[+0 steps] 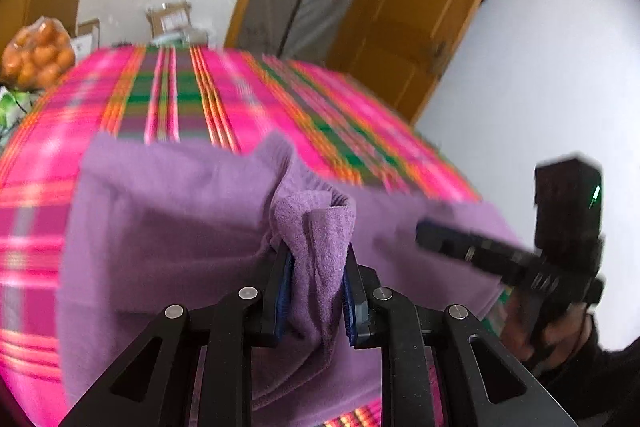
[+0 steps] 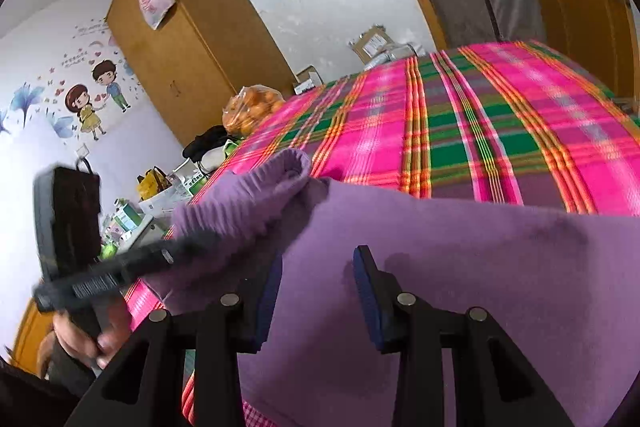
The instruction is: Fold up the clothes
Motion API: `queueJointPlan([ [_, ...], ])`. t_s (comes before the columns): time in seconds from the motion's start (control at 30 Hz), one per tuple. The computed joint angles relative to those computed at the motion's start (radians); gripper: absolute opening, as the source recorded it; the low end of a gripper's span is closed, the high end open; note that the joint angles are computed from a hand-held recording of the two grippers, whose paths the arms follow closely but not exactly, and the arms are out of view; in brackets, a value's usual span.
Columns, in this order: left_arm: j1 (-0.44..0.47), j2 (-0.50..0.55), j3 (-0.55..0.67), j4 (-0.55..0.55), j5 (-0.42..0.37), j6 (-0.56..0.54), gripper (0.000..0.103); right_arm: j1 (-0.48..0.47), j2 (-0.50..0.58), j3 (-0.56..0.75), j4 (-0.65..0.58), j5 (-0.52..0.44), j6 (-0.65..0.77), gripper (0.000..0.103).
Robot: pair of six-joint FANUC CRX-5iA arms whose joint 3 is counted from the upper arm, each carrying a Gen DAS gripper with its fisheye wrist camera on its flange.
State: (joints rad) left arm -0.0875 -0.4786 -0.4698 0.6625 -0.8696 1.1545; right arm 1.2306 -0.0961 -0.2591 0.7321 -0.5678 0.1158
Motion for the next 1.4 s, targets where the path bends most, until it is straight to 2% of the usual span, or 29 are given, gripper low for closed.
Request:
queueJointPlan([
  [0.13, -0.002, -0.003, -0.009, -0.013, -0.045, 0.006, 0.027, -0.012, -0.003, -0.003, -0.044, 0.027, 0.017, 0.038],
  [0.27, 0.025, -0.058, -0.079, 0.126, -0.048, -0.121, 0.034, -0.027, -0.006, -0.007, -0.082, 0.078, 0.021, 0.039],
  [0.33, 0.037, -0.084, -0.112, 0.198, -0.042, -0.174, 0.035, -0.038, -0.006, -0.004, -0.143, 0.117, 0.044, 0.040],
  [0.4, 0.057, -0.121, -0.145, 0.253, -0.022, -0.197, 0.037, -0.048, 0.002, 0.024, -0.258, 0.139, 0.118, 0.042],
  [0.57, 0.195, -0.184, -0.152, 0.168, -0.010, -0.041, 0.037, -0.062, 0.029, 0.098, -0.470, 0.146, 0.284, 0.046],
  [0.67, 0.253, -0.198, -0.141, 0.087, -0.023, 0.046, 0.037, -0.055, 0.051, 0.136, -0.481, 0.141, 0.343, 0.047],
  [0.77, 0.267, -0.205, -0.149, 0.061, -0.032, 0.065, 0.037, -0.050, 0.087, 0.201, -0.523, 0.138, 0.459, 0.047],
  [0.83, 0.276, -0.211, -0.152, 0.039, -0.039, 0.081, 0.037, -0.044, 0.123, 0.250, -0.527, 0.102, 0.528, 0.046],
  [0.93, 0.300, -0.225, -0.157, 0.015, -0.060, 0.101, 0.037, -0.048, 0.188, 0.371, -0.645, -0.087, 0.653, 0.014],
  [1.0, 0.323, -0.242, -0.167, 0.013, -0.073, 0.103, 0.037, -0.055, 0.171, 0.351, -0.697, -0.090, 0.662, 0.013],
  [1.1, 0.344, -0.258, -0.181, 0.013, -0.070, 0.103, 0.037, -0.051, 0.131, 0.304, -0.693, -0.082, 0.622, 0.012],
  [1.2, 0.365, -0.273, -0.186, 0.003, -0.085, 0.102, 0.037, -0.043, 0.109, 0.274, -0.663, -0.081, 0.571, 0.020],
  [1.27, 0.376, -0.283, -0.182, -0.008, -0.091, 0.110, 0.037, -0.036, 0.096, 0.244, -0.593, -0.046, 0.494, 0.034],
  [1.3, 0.384, -0.292, -0.181, -0.013, -0.094, 0.114, 0.037, -0.036, 0.089, 0.229, -0.564, -0.024, 0.461, 0.037],
  [1.37, 0.399, -0.305, -0.183, -0.019, -0.104, 0.118, 0.038, -0.049, 0.090, 0.229, -0.581, 0.004, 0.460, 0.044],
  [1.4, 0.409, -0.308, -0.184, -0.021, -0.115, 0.119, 0.039, -0.064, 0.110, 0.266, -0.644, -0.019, 0.501, 0.045],
])
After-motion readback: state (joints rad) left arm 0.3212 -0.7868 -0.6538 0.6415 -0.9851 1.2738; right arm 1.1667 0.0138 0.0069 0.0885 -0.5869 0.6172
